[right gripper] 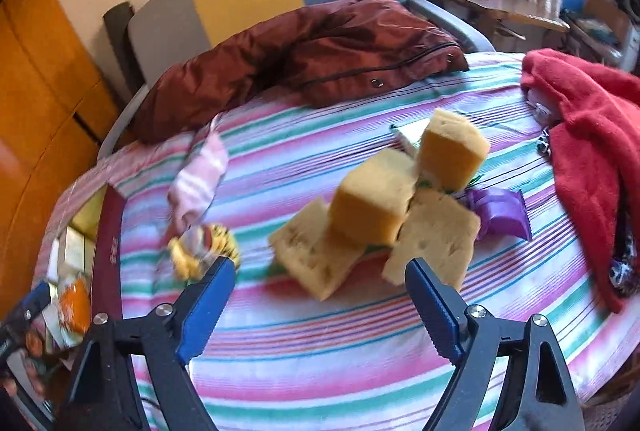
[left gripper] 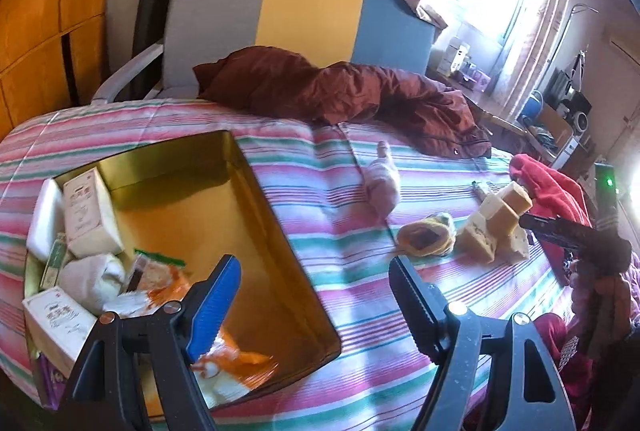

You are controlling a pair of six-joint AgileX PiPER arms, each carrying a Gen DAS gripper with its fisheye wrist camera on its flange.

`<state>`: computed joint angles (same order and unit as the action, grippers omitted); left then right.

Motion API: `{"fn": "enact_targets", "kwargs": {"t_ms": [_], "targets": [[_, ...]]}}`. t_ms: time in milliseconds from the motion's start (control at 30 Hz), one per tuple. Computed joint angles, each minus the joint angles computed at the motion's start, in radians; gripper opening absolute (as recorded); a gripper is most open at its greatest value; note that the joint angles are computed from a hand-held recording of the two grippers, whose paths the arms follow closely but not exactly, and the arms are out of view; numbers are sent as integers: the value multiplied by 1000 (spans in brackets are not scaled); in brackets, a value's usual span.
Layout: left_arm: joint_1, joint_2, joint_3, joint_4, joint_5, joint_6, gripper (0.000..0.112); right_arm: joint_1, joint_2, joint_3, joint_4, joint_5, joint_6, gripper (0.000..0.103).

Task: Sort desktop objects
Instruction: 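Grasp the yellow sponge with the right gripper while the left grasps the pink sock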

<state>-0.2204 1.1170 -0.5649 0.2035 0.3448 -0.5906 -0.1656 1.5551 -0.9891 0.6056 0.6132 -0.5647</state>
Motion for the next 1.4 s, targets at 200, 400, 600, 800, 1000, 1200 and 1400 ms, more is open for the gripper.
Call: {"fn": "enact_targets", "kwargs": {"t_ms": [200,400,600,800,1000,1200,1400], "targets": [[-69,100,-73,92,16,-86,78,-42,128,-96,89,0,-30,88],[-105,200,-151,117,13,-92,78,-37,231,-175,88,-28,-33,88],[-80,335,-273,-67,1,107,78,-6,275,-192,-7,-58,-17,67],[-65,469,-405,-184,18,236,78,0,267,-178,-26,-84,-39,54],[-51,621,-556,-261,70,343,78,19,224,-135,10,-145,-103,53],[-33,771,-723,-309,139,408,78,39,206,-117,54,-171,-169,53],[-22,909,-876,-325,202,443,75,46,178,-92,101,-198,-228,53]]}}
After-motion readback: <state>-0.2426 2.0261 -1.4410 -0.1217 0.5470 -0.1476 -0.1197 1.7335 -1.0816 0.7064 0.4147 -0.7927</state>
